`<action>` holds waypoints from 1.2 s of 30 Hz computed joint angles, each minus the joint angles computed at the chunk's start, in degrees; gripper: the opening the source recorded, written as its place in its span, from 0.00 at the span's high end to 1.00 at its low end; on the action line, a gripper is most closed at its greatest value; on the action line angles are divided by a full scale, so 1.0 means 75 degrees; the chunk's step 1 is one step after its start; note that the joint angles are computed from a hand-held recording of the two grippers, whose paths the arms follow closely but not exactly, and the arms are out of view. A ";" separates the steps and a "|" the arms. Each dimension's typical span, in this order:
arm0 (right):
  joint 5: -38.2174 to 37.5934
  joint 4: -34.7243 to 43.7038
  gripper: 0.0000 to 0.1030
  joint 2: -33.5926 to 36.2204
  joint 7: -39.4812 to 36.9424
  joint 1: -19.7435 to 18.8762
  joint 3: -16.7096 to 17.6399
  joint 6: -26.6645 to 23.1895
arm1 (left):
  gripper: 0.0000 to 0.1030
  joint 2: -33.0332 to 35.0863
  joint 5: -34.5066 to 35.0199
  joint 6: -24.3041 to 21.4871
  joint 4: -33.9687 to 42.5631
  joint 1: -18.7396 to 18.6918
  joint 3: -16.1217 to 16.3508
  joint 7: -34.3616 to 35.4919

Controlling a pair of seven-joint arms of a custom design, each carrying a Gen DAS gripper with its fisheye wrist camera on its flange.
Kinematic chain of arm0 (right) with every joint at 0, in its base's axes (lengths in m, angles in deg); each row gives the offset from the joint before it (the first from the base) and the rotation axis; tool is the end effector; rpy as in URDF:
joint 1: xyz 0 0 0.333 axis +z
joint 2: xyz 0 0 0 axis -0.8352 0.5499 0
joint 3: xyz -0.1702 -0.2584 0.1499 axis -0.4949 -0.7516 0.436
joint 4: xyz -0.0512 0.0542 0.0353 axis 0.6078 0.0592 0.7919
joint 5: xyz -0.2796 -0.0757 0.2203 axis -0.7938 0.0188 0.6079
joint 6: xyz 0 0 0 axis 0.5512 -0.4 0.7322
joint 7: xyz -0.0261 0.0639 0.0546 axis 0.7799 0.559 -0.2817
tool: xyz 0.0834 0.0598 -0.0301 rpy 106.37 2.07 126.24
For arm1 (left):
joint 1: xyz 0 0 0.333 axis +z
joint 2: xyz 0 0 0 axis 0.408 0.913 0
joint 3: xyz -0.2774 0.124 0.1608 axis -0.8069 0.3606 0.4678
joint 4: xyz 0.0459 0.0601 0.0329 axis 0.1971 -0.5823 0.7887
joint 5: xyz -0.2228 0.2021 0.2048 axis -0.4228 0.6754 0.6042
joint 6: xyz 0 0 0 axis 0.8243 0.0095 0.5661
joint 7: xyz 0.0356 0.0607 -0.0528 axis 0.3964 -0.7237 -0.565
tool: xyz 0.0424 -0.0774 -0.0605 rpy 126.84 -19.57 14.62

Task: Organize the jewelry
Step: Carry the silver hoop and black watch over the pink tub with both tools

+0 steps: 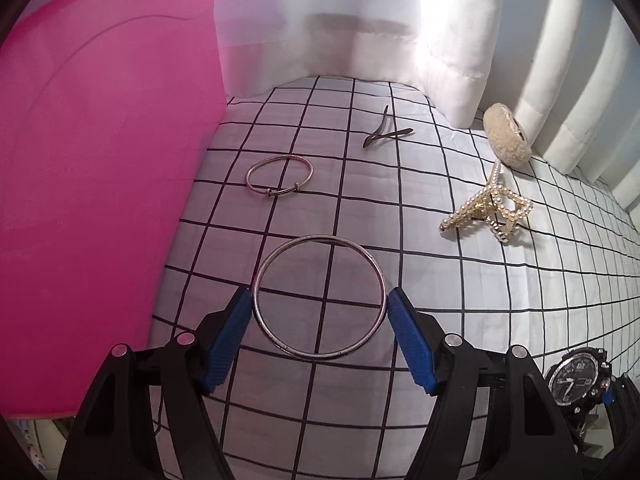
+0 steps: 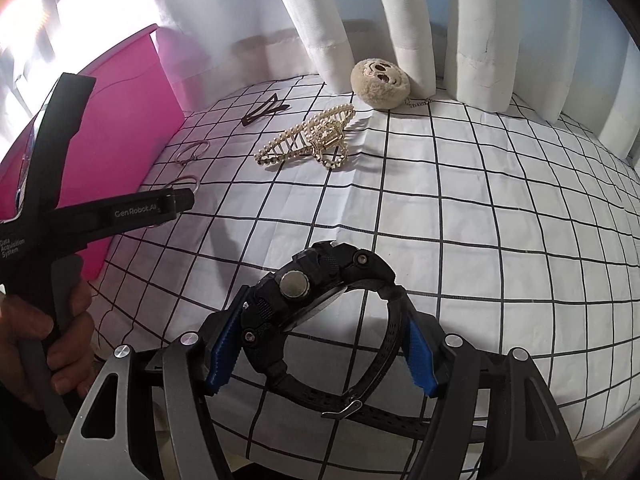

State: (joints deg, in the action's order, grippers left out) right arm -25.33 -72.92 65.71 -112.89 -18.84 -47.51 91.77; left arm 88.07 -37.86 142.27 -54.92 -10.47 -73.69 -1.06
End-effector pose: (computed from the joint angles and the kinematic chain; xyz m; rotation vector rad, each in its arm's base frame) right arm 0.3456 0.4088 0.4533 -1.2814 2.1991 -0.6571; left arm 0.5227 -0.4836 0.5080 -1.3869 2.4611 -0.6471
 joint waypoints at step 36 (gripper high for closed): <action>-0.0535 0.0667 0.36 -0.1755 -0.2493 -0.0635 0.0657 -0.0743 | 0.34 -0.2169 0.0225 -0.0077 -0.0174 0.0421 -0.0583 -0.0999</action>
